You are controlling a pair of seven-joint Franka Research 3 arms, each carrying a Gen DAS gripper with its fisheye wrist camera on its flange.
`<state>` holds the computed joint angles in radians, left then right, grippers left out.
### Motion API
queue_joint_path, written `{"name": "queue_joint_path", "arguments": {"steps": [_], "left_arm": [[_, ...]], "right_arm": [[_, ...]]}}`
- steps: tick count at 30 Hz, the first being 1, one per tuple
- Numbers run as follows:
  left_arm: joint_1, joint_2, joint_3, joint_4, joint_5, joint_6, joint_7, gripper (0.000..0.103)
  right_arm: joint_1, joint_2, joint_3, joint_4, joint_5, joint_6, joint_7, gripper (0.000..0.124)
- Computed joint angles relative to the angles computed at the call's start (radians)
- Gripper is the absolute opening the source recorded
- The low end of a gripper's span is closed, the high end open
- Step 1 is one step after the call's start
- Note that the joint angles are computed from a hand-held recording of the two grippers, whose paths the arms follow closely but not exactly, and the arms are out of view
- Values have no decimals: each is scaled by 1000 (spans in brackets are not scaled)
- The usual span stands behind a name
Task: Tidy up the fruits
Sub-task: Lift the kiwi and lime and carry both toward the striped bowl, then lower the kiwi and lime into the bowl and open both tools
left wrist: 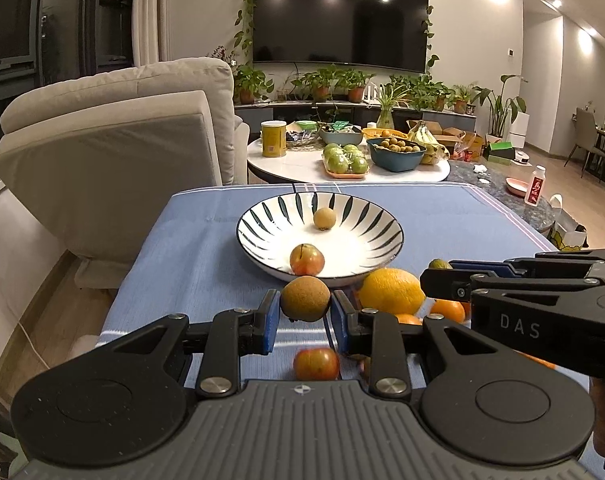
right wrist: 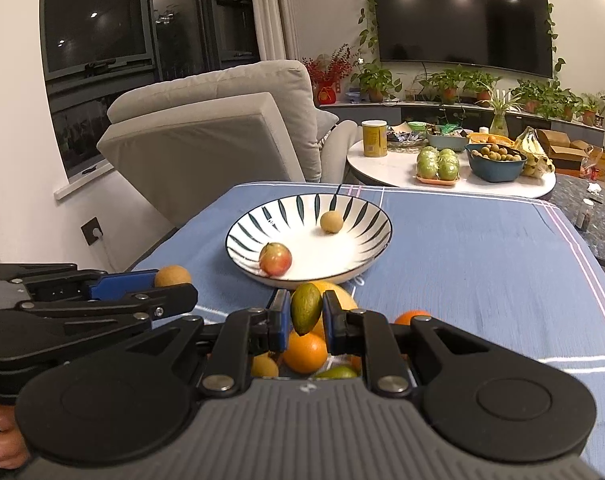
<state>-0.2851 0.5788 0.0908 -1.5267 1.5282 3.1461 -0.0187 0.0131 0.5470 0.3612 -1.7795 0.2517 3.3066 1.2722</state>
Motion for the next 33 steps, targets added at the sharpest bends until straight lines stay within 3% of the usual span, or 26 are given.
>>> {"name": "queue_joint_path", "arguments": {"steps": [18,25,33], "left_arm": [[54,183,-126,207,-550,-107,634,26],[73,285,-174,353,-719,-170,822,26],[63,405,-171,544,-879,-255,971,26]], "right_arm": [[-2,116,3,200,76,-107,-75,78],[44,167,-49,307,123,-171,-115,78],[108,217,-130,405,155,-260,-129,78]]}}
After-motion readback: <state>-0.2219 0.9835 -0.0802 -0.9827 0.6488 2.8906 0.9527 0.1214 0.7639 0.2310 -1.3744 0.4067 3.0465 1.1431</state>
